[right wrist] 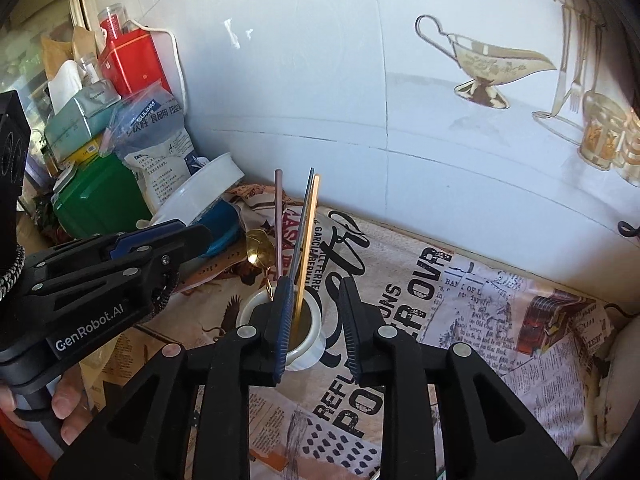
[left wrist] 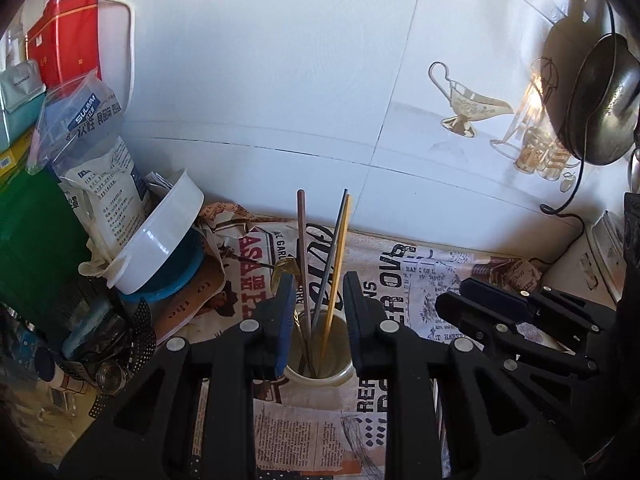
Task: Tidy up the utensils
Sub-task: 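Open the left gripper over the cup dropping the spoon while the right drops the yellow chopstick, then move both open grippers back over the chopstick and fork pile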
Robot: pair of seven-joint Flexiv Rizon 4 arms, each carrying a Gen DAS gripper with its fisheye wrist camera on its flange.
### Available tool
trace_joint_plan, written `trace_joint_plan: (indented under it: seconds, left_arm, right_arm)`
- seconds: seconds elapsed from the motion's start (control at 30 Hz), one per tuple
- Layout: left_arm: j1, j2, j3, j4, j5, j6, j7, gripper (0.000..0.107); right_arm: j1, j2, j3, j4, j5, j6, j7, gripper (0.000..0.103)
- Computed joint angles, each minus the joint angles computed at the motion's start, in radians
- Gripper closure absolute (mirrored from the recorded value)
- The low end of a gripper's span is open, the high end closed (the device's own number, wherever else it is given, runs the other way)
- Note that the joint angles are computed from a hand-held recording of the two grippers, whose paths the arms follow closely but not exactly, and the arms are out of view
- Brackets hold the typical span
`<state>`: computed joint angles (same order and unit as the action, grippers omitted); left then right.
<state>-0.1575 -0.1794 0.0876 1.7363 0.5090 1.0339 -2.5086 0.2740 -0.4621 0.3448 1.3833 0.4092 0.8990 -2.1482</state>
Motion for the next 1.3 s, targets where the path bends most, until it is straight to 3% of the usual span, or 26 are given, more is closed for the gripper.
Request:
trace_joint_plan:
  seconds: [0.27, 0.4, 0.83, 1.3]
  left_arm:
    - [-0.025, 0.047, -0.032, 0.029, 0.013, 0.002, 0.005, 0.064]
    - [-0.032, 0.052, -0.05, 0.042, -0.001, 0.013, 0.026, 0.059]
    - [-0.071, -0.023, -0.076, 0.069, -0.131, 0.085, 0.14, 0.058]
    - [-0.136, -0.2, -0.084, 0.036, -0.342, 0.081, 0.325, 0.058]
  right_arm:
    - [-0.037, 0.104, -0.013, 0.112, 0.04, 0.085, 0.005, 0.069]
    - [-0.049, 0.148, -0.032, 0.173, 0.045, 0.128, 0.022, 0.066]
    - [-0.088, 0.228, -0.11, 0.349, -0.035, 0.206, 0.169, 0.066]
    - [-0.137, 0.159, -0.161, 0.43, -0.183, 0.176, 0.35, 0.066]
